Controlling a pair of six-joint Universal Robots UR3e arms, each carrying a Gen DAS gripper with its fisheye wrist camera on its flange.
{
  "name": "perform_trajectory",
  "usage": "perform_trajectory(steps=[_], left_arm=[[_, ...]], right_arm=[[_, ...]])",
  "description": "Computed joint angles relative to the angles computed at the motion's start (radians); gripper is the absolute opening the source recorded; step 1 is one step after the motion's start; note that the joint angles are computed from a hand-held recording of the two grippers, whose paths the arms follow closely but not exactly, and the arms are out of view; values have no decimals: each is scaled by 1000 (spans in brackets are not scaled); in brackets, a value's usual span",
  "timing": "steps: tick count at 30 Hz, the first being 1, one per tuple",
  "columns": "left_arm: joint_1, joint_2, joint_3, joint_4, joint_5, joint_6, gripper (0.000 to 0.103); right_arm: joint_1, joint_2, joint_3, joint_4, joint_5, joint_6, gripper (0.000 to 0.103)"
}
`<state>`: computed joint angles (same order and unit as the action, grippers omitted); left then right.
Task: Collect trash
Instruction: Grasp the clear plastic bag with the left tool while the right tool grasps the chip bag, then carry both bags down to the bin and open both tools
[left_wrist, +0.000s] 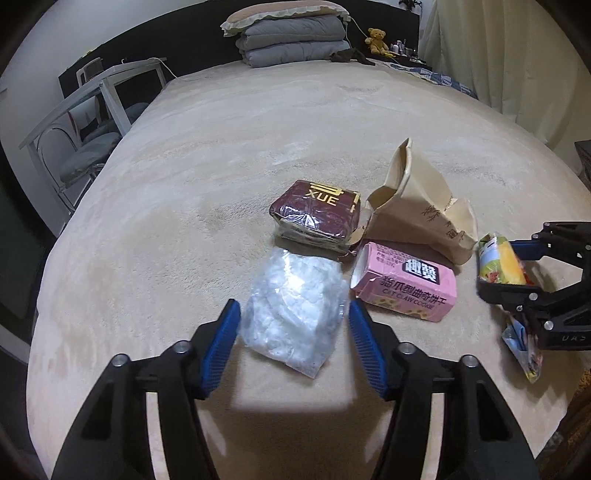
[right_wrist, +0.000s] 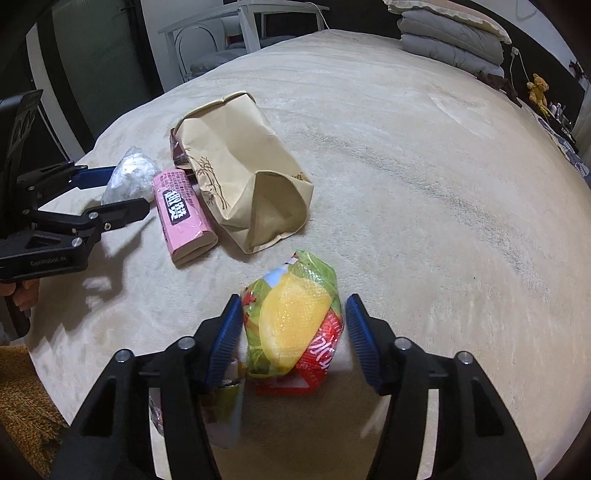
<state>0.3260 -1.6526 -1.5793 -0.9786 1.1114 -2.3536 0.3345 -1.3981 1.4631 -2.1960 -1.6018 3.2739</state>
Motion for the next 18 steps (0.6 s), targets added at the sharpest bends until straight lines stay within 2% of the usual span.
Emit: perform_trajectory(steps=[3,12,18], left_arm=[[14,5,0,-10,-23,10,50],[70,106,-47,-50,-104,24,49],[128,215,-75,-159,-174,50,49]], right_arm=[[1,-10,11,-12,-7,2,49],[6,-93,69,-51,-32,20,49],[-13,-213,152,-64,-3,64,49]])
